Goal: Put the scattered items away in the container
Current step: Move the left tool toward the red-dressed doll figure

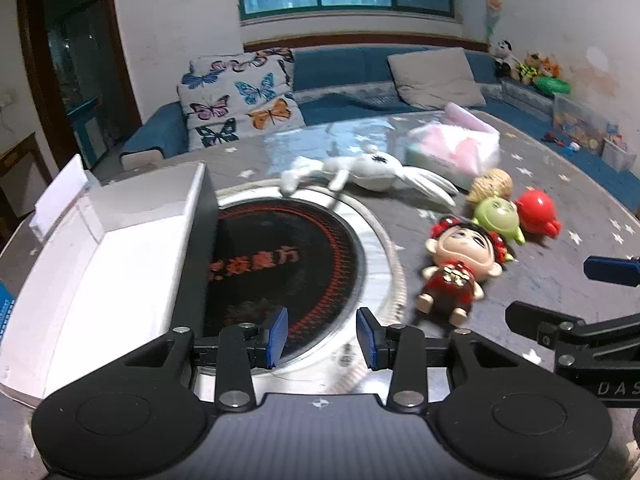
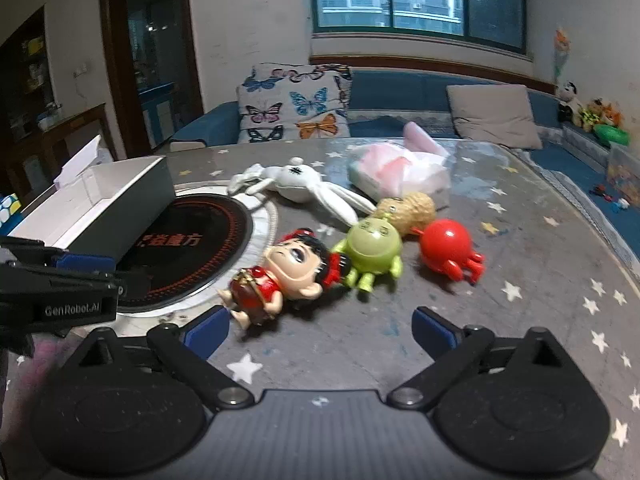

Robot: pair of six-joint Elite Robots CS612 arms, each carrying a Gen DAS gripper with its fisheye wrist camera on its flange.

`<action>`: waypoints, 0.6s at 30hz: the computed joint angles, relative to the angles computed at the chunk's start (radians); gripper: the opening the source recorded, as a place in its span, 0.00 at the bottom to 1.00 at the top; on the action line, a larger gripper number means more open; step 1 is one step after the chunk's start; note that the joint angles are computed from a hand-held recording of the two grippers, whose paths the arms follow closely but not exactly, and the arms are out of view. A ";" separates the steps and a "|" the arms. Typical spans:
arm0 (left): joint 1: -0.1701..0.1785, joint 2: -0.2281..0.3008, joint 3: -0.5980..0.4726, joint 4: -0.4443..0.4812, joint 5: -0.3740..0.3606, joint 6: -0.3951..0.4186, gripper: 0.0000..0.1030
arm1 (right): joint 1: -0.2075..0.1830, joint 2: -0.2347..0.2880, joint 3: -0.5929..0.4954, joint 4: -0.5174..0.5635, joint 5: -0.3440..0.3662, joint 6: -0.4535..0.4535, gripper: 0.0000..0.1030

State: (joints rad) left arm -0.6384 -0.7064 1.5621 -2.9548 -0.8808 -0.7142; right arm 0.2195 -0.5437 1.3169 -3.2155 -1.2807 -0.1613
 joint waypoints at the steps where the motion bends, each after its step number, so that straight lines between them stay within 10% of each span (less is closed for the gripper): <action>1: 0.000 -0.004 0.006 0.000 0.011 -0.004 0.40 | 0.002 0.002 -0.004 0.002 0.002 -0.005 0.96; 18: 0.001 -0.001 0.009 0.017 -0.014 -0.027 0.40 | 0.007 0.011 -0.017 0.014 0.015 -0.017 0.96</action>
